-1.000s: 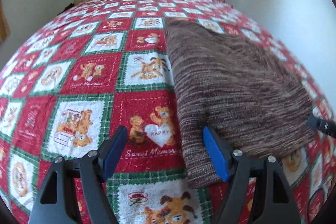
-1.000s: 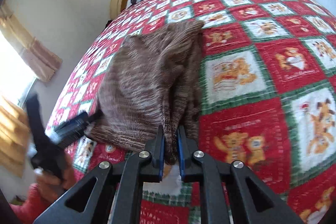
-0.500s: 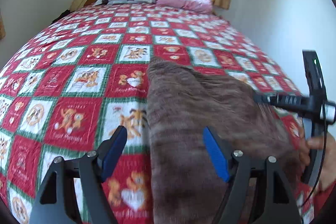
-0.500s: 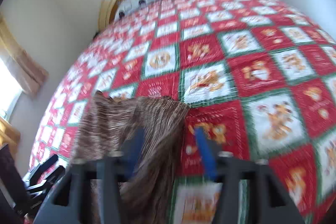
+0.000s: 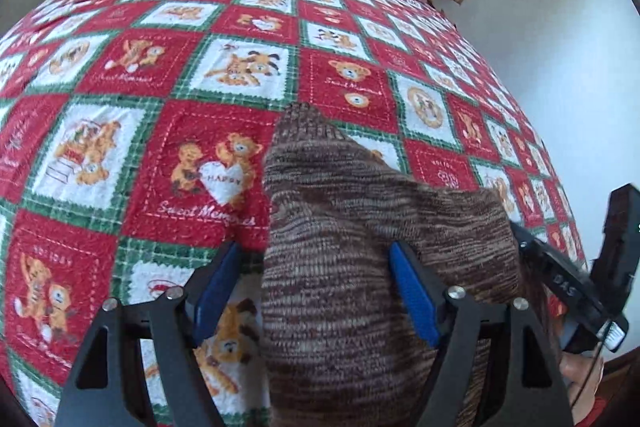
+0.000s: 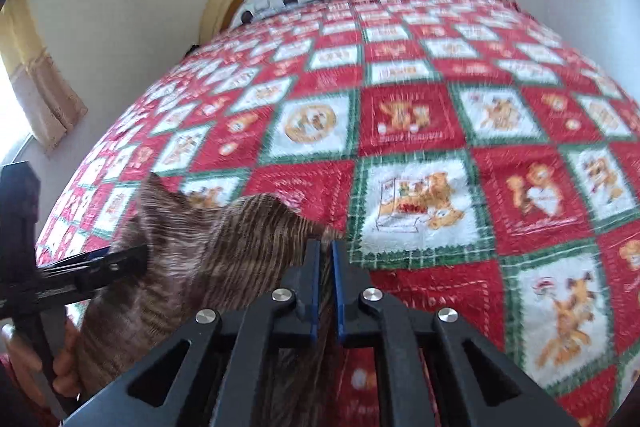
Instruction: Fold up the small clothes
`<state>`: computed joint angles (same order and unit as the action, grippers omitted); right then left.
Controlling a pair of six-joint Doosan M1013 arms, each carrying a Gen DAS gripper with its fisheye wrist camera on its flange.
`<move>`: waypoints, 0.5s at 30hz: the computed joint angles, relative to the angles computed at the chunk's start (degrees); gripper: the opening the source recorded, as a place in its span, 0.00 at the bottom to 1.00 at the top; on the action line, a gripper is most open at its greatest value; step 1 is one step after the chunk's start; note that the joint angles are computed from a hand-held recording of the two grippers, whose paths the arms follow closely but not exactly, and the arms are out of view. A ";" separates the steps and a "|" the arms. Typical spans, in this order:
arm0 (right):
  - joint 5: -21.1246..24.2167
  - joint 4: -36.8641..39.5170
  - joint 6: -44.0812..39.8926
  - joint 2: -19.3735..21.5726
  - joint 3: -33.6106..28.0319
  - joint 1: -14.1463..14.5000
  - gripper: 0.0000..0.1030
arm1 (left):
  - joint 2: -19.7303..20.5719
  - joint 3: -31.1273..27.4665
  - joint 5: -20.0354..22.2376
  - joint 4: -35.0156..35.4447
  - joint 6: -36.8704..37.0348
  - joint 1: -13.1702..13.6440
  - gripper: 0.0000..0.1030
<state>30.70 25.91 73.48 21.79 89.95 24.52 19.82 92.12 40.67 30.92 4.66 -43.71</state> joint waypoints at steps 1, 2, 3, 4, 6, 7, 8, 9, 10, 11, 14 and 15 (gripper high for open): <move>0.41 0.11 0.29 0.51 -0.40 -0.15 0.05 | 0.14 -0.18 0.43 0.77 -0.32 -0.16 0.78; 0.92 2.54 -0.84 0.94 -0.71 -0.68 0.05 | 0.30 -0.34 1.09 1.64 -0.37 -0.46 0.78; 1.89 5.26 -1.96 1.21 -0.93 -1.30 0.06 | 0.39 -0.43 1.25 1.92 -0.16 -0.50 0.79; 2.49 7.20 -2.49 1.31 -0.90 -1.81 0.06 | 0.29 -0.31 0.95 1.67 0.21 -0.39 0.79; 4.24 14.86 -5.94 1.31 -0.28 -3.39 0.14 | -0.48 0.46 -0.97 -1.08 2.80 0.23 0.78; 5.02 16.86 -5.66 1.01 0.14 -4.14 0.16 | -1.14 1.11 -2.26 -3.02 4.84 0.57 0.77; 5.40 17.92 -4.34 0.44 0.77 -4.82 0.24 | -1.82 1.75 -3.34 -4.27 6.28 0.75 0.77; 5.29 20.06 -2.28 -0.84 2.36 -5.97 0.35 | -2.98 2.95 -4.40 -4.12 6.22 0.65 0.77; 5.13 23.42 -2.71 -1.85 3.87 -6.89 0.43 | -3.59 3.53 -4.54 -2.94 5.03 0.34 0.77; 5.08 29.26 -5.49 -3.07 5.95 -8.01 0.55 | -4.36 4.36 -4.92 -1.20 3.30 -0.07 0.78; 5.69 40.92 -12.03 -6.91 11.86 -10.38 0.59 | -6.29 6.69 -7.04 3.89 -2.20 -1.71 0.78; 6.03 43.16 -13.56 -8.34 13.78 -10.71 0.59 | -6.38 6.89 -7.35 4.32 -2.79 -2.32 0.78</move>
